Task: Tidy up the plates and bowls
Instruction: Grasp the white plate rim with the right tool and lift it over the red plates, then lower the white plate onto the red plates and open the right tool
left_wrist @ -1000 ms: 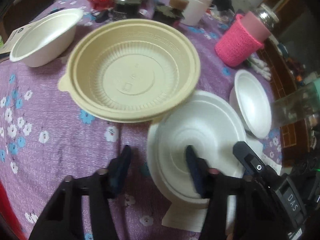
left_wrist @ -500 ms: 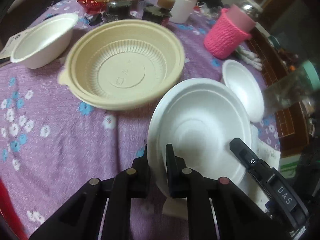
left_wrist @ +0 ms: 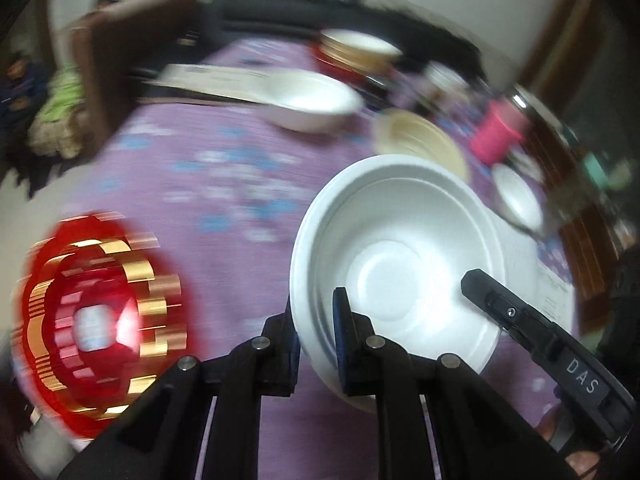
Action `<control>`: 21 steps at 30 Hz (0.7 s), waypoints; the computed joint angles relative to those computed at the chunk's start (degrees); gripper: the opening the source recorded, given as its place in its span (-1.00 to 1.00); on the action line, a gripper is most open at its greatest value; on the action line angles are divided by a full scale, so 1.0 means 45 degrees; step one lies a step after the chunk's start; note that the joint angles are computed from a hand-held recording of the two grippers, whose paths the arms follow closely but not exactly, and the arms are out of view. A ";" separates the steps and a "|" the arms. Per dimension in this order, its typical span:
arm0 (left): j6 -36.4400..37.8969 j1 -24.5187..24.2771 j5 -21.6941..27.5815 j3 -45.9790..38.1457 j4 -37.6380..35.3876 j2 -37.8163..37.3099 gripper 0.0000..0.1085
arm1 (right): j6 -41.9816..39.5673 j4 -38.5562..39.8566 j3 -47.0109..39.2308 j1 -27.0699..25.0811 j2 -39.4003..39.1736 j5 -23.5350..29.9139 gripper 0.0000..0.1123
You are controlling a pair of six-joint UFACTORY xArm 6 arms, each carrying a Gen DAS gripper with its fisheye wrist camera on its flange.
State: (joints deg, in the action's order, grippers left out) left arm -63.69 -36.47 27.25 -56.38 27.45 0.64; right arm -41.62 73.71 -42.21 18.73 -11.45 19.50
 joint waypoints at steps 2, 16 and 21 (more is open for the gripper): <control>-0.1161 0.0387 0.0482 0.1171 0.1060 -0.1287 -0.76 | 0.0111 -0.0268 -0.0507 0.1207 0.0440 -0.0327 -0.84; -0.1782 0.3005 0.1001 0.4629 0.1337 -0.3540 -0.70 | 0.3914 -0.5008 -0.4095 0.5462 0.5106 -0.1989 -0.81; -0.1920 0.3031 0.1562 0.4931 0.1728 -0.3726 -0.68 | 0.4483 -0.5544 -0.4407 0.5478 0.5663 -0.1786 -0.78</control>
